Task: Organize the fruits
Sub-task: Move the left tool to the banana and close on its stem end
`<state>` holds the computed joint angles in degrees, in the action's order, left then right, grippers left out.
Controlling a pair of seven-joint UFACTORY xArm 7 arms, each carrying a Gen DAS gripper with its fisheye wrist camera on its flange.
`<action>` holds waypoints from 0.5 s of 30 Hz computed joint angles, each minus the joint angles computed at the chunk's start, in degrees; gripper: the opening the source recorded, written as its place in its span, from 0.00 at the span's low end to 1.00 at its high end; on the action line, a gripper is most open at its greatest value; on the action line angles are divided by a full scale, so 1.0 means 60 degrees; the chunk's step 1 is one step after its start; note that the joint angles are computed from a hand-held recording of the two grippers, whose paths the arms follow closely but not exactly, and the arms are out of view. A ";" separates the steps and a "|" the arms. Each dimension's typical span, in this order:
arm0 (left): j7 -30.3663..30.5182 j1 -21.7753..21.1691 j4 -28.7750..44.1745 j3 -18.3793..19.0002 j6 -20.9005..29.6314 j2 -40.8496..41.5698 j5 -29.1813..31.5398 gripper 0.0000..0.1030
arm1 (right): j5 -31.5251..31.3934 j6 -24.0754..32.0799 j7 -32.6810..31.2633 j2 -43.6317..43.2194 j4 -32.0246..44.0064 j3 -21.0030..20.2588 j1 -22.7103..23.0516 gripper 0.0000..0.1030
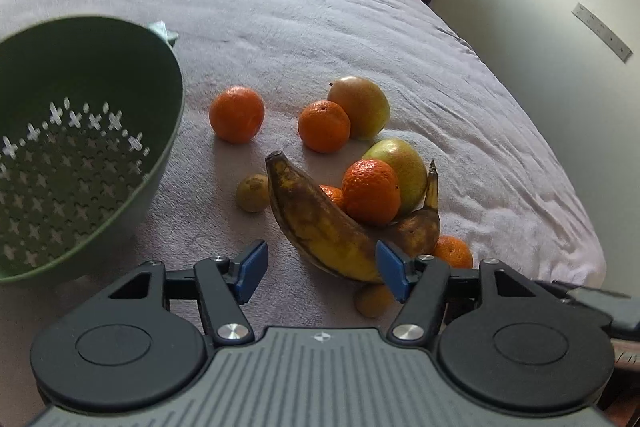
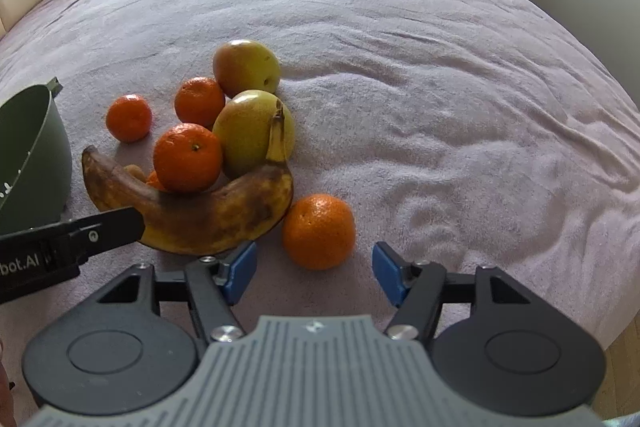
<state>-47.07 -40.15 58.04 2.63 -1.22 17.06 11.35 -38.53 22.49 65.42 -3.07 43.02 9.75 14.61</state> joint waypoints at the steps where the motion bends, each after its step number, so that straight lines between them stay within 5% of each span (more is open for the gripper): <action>1: 0.0059 0.0219 0.0059 -0.0232 0.0023 0.0071 -0.0142 0.71 | -0.0046 0.0003 0.0009 0.0066 0.0040 -0.0007 -0.0012 0.60; 15: 0.2208 0.3549 0.0465 -0.3943 -0.0461 0.0910 -0.2302 0.71 | 0.0067 -0.0680 0.0116 0.0606 0.0171 -0.0442 -0.0062 0.59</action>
<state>-33.83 -18.86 60.83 -21.03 -3.99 22.51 -2.46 -38.13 18.41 66.12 0.56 44.04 7.09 14.24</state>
